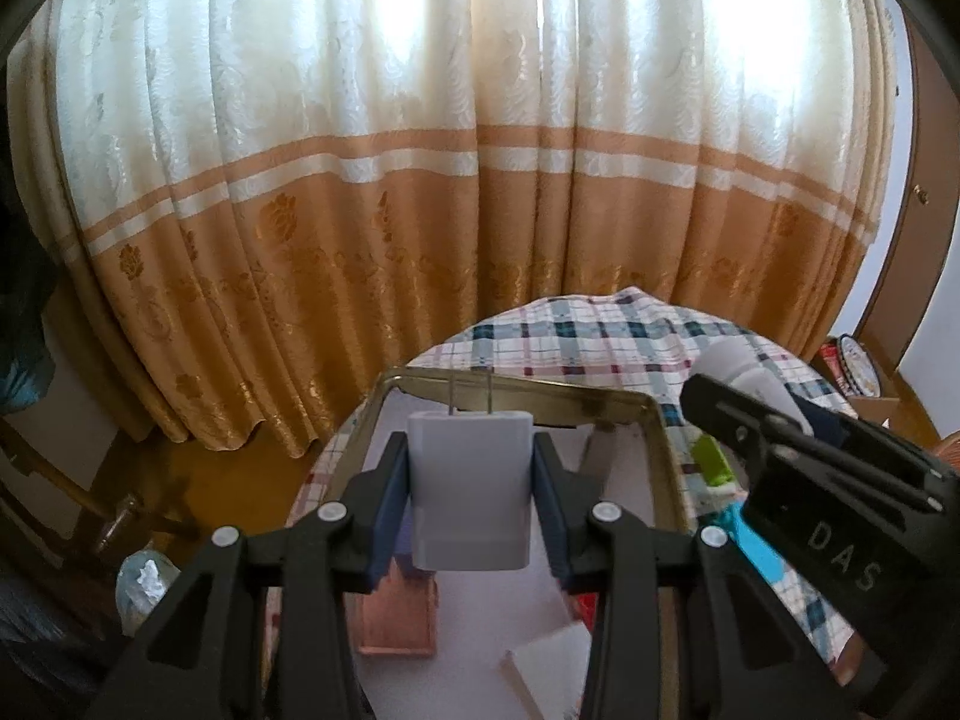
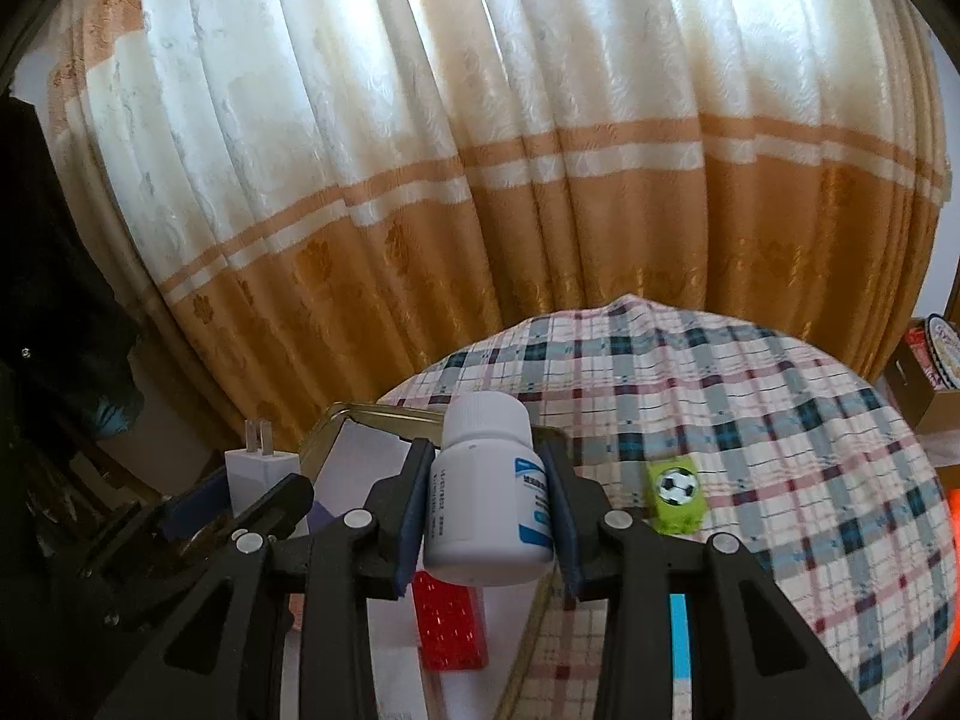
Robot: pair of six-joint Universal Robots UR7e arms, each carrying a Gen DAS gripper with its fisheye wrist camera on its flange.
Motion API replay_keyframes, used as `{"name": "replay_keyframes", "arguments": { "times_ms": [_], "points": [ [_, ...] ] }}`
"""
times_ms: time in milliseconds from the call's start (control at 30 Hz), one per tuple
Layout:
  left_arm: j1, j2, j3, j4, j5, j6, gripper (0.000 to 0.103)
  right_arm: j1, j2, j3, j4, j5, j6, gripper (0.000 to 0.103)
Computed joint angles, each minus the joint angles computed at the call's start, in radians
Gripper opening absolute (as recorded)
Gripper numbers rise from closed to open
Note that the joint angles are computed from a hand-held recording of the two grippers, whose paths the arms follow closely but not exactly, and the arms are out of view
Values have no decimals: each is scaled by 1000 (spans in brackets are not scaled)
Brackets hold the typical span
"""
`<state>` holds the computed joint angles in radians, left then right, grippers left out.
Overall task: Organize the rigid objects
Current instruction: 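Lower the white cube and pill bottle into the tray and open both grippers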
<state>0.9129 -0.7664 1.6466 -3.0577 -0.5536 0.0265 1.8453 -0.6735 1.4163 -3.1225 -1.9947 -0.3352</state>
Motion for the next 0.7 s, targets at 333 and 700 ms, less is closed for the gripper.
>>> {"name": "replay_keyframes", "arguments": {
  "times_ms": [333,700],
  "points": [
    [40,25,-72,118,0,-50,39,-2,88,-163,197,-27,32,39],
    [62,61,-130,174,21,-40,39,-12,151,-297,409,-16,89,39]
  ]
}}
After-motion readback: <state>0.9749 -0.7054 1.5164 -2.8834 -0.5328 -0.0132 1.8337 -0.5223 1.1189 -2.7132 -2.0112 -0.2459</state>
